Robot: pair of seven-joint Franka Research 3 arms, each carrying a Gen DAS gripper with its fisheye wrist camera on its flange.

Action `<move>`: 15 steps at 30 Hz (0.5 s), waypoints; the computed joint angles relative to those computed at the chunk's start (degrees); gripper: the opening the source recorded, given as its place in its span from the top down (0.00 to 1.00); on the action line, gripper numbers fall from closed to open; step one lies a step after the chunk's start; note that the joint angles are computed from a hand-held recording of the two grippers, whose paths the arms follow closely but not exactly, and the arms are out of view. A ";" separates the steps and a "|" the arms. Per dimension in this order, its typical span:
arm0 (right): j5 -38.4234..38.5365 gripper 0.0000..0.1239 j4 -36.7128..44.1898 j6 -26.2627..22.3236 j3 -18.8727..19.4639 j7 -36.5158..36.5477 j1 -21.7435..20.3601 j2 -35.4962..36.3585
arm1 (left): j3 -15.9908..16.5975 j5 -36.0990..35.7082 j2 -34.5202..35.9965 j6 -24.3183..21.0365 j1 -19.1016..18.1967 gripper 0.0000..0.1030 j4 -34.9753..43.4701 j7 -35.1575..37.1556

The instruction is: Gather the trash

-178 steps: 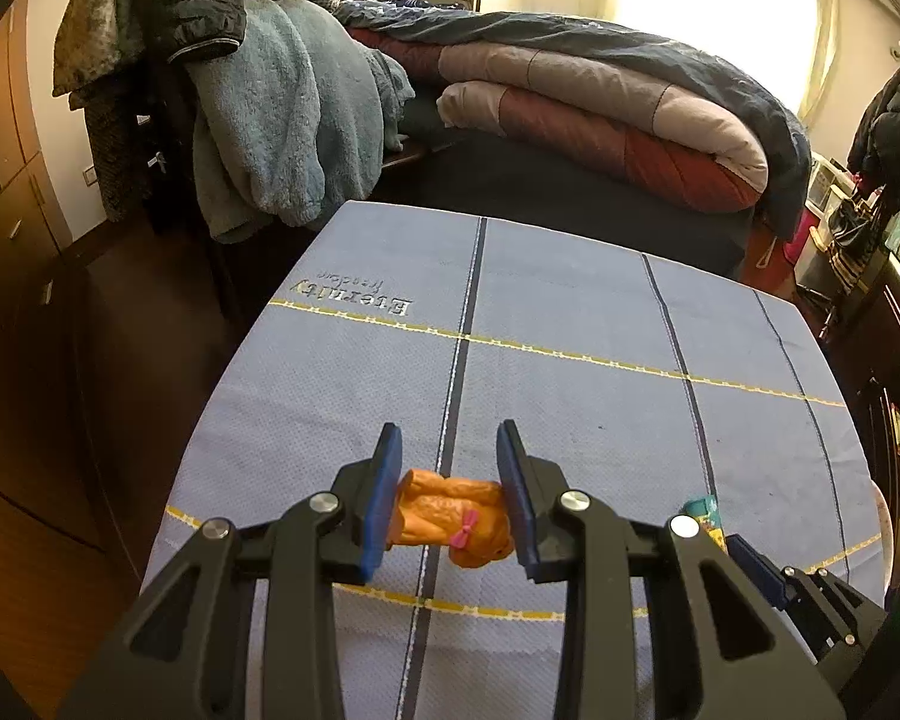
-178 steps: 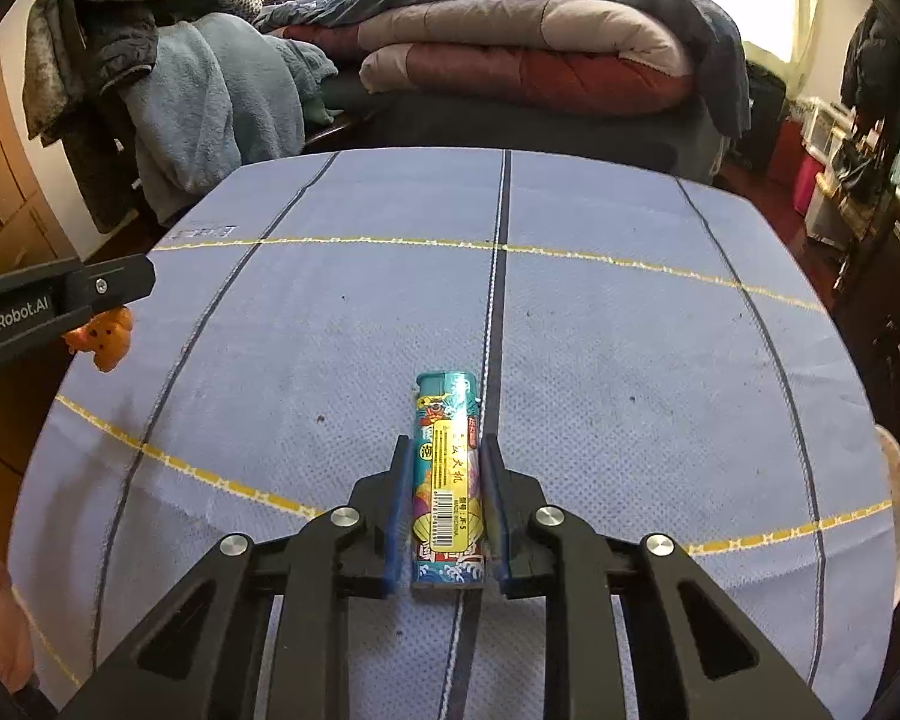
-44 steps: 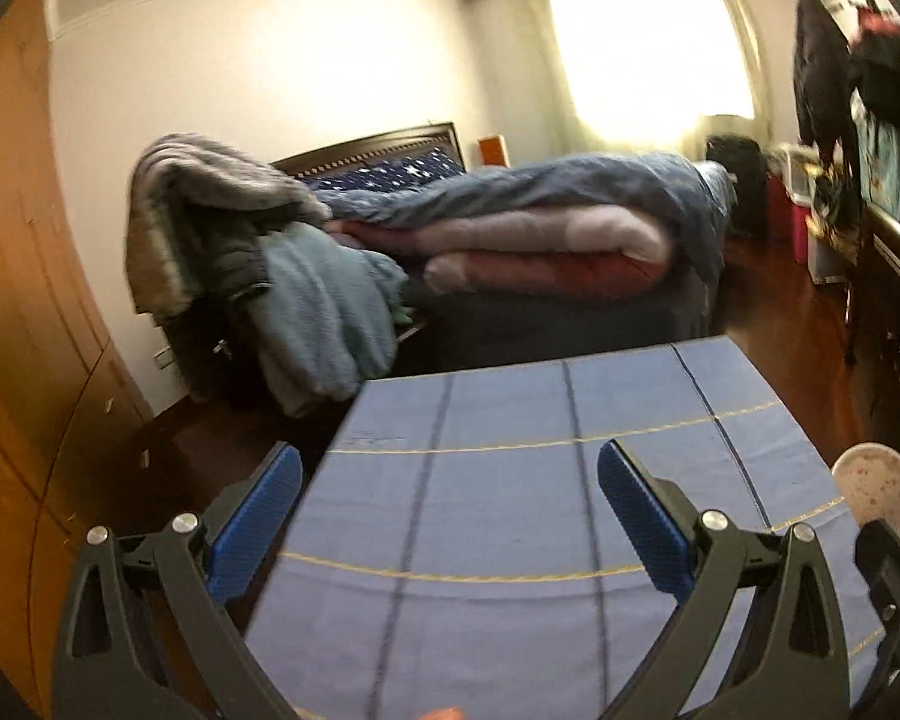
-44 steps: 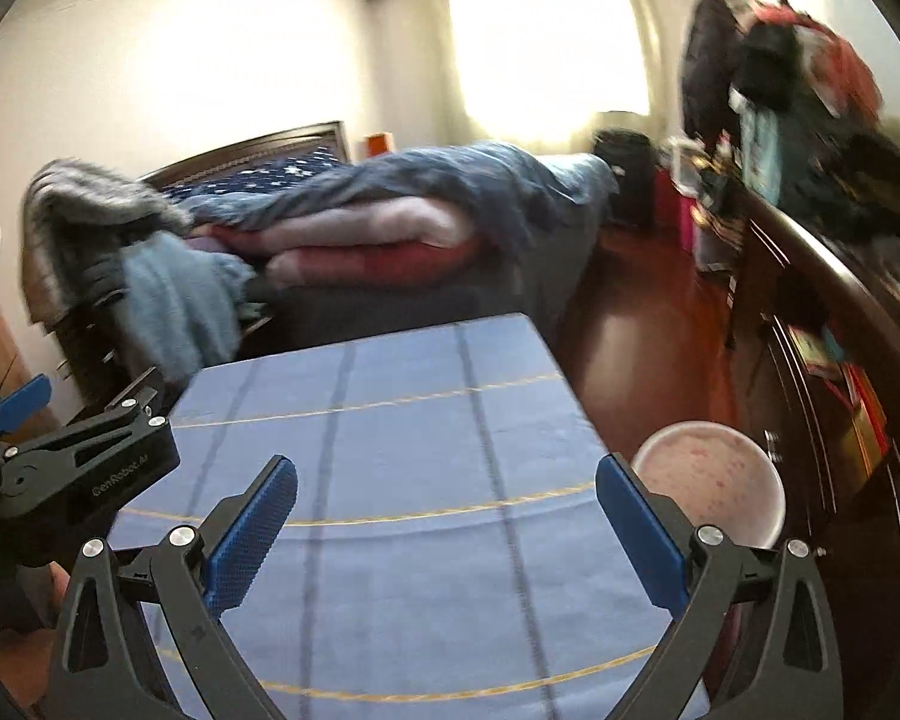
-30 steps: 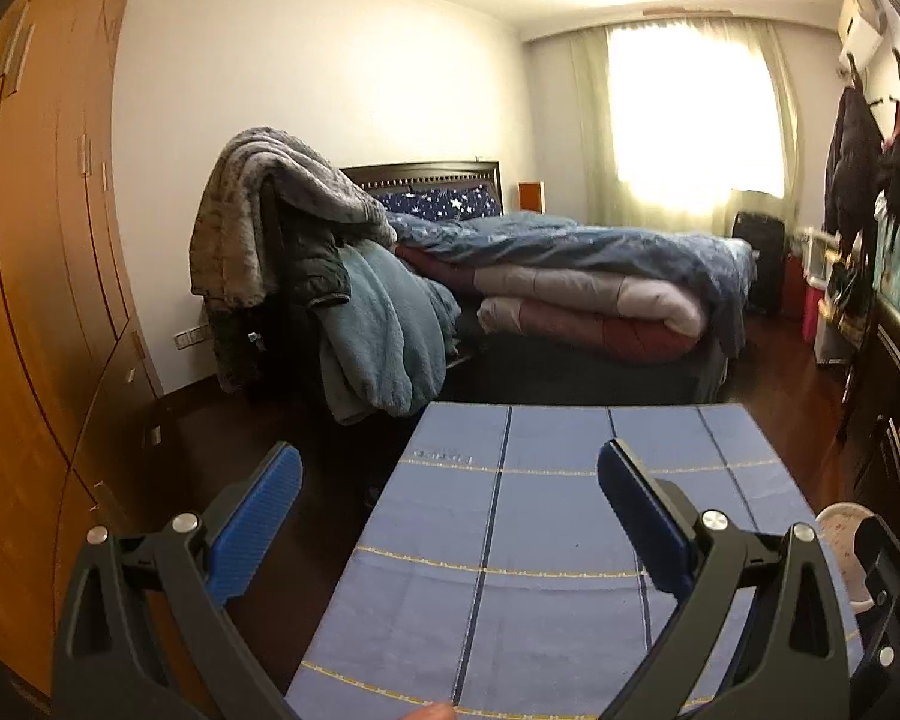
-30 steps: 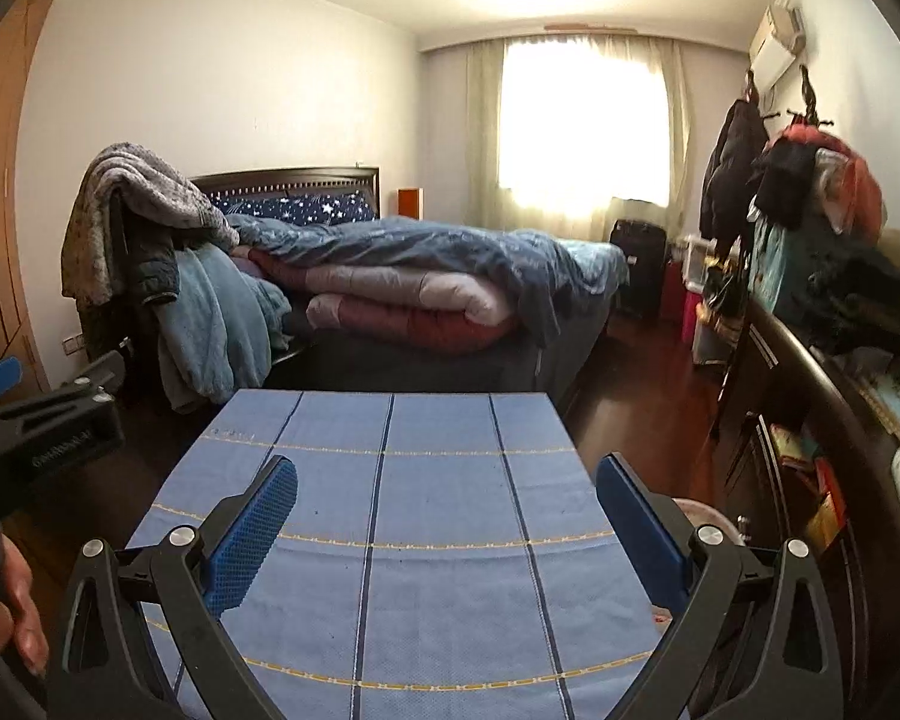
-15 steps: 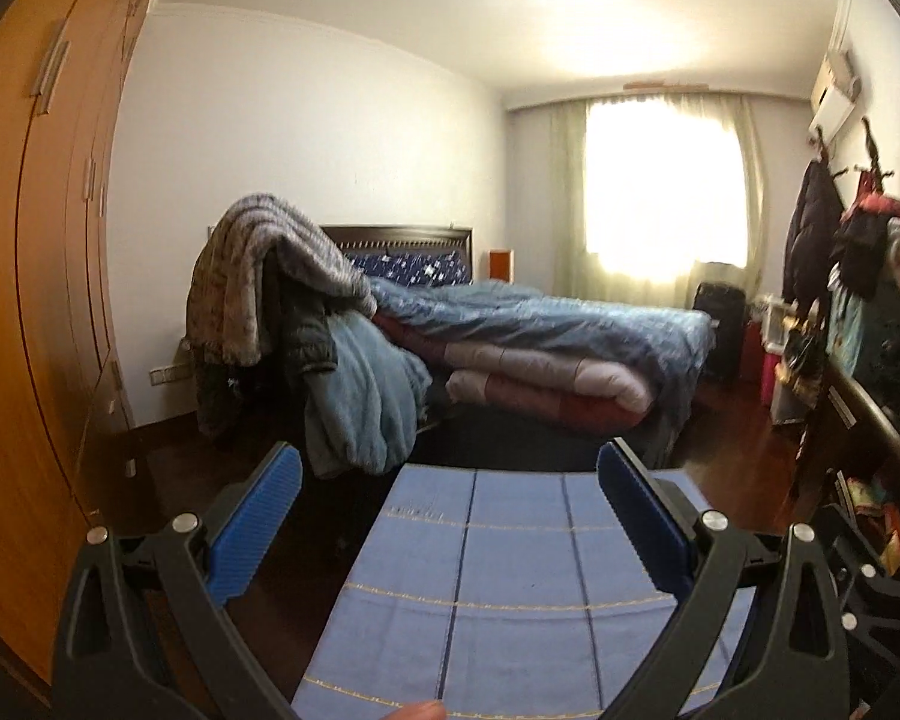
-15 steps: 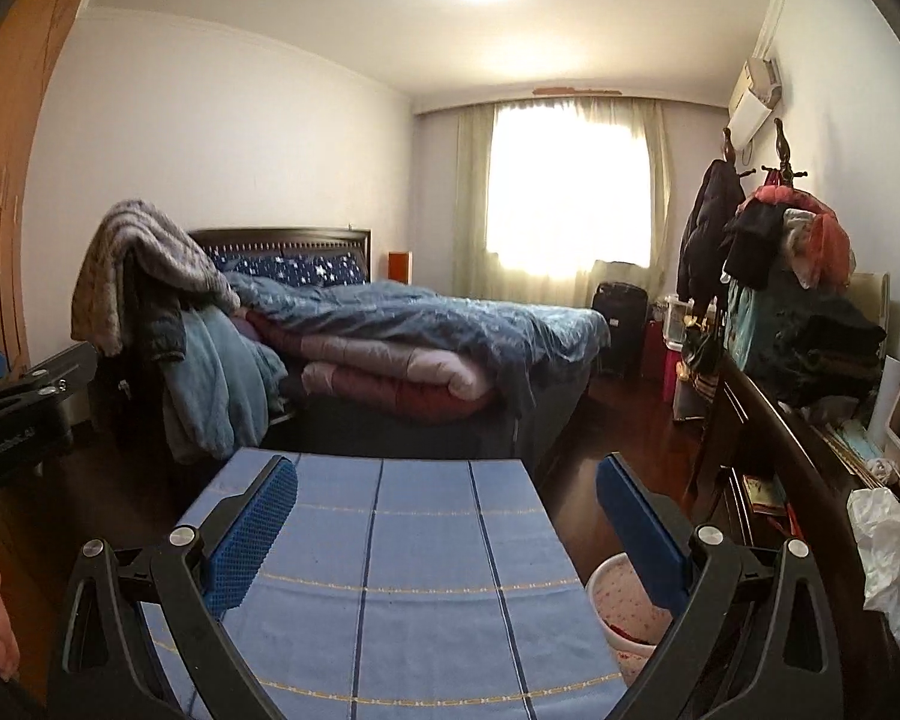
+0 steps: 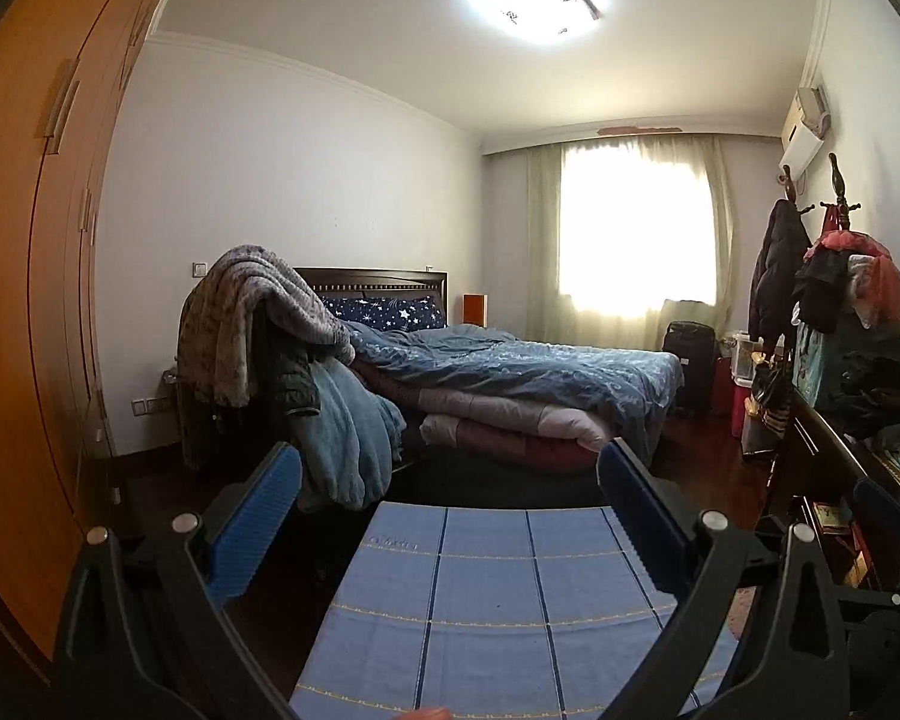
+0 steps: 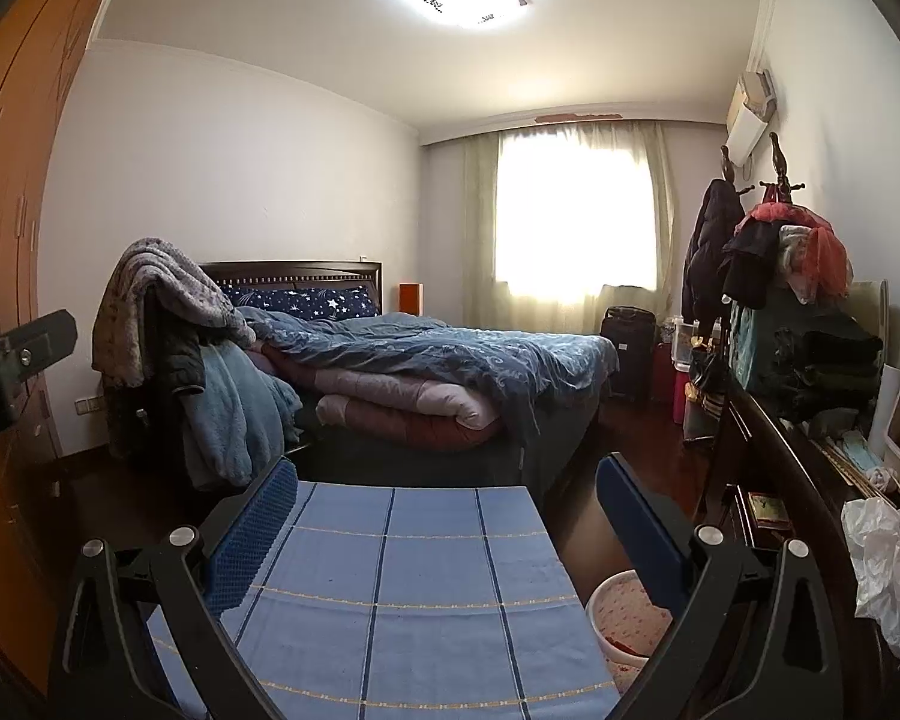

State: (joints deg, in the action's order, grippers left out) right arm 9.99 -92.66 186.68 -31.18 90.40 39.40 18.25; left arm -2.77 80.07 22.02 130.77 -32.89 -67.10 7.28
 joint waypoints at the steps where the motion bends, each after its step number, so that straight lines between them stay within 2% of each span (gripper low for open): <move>1: 0.07 0.20 -0.21 0.10 0.25 -0.04 -0.17 -0.20 | -0.01 0.15 -0.37 -0.16 -0.16 0.03 -0.40 -0.19; 5: 0.40 0.20 -0.86 0.67 0.13 -0.51 0.07 -0.67 | -0.29 0.72 -1.00 -0.84 -0.25 0.03 -1.03 -0.91; 15: 2.04 0.20 -1.18 0.73 -0.33 -2.08 0.76 -0.87 | -0.90 0.69 -2.04 0.70 1.02 0.03 -2.16 -1.71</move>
